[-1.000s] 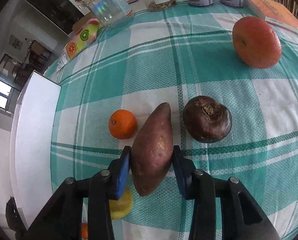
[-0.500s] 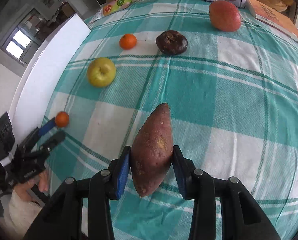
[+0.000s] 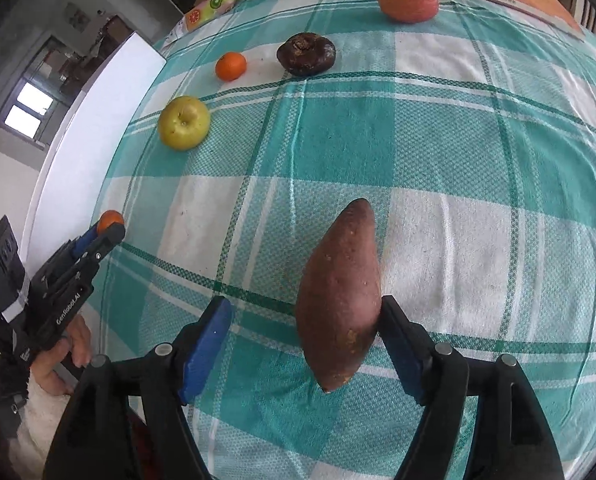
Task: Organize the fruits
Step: 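Grasp the sweet potato with the right tool while the left tool regrasps the orange, then drop the orange into the white box while the right tool drops the sweet potato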
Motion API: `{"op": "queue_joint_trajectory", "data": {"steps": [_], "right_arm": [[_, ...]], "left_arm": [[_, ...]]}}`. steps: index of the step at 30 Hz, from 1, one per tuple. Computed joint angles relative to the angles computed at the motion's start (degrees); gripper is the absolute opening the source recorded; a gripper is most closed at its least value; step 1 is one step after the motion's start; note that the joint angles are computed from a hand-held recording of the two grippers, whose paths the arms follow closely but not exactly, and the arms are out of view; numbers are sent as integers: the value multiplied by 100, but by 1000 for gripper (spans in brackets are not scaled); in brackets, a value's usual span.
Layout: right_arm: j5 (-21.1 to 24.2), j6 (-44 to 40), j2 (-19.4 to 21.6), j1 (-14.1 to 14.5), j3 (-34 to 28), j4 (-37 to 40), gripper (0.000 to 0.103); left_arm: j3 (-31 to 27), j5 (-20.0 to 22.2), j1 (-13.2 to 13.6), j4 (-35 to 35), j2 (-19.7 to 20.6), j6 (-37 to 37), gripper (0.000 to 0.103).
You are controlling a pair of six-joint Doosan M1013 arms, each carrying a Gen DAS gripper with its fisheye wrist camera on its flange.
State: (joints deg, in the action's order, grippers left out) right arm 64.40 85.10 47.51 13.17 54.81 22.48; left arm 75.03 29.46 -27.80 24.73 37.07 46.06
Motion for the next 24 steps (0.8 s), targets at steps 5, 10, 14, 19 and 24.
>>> {"op": "queue_joint_trajectory", "data": {"steps": [5, 10, 14, 19, 24], "right_arm": [[423, 98, 189, 95, -422, -718, 64], [198, -6, 138, 50, -367, -507, 40], [245, -418, 122, -29, -377, 1307, 40], [646, -1216, 419, 447, -1322, 2344, 40], [1128, -1764, 967, 1193, -2601, 2266, 40]], "left_arm": [[130, -214, 71, -368, -113, -61, 31], [319, -553, 130, -1062, -379, 166, 30], [676, -972, 260, -1050, -865, -251, 30], [979, -297, 505, 850, -1299, -2329, 30], [1162, 807, 908, 954, -1406, -2829, 30]]}}
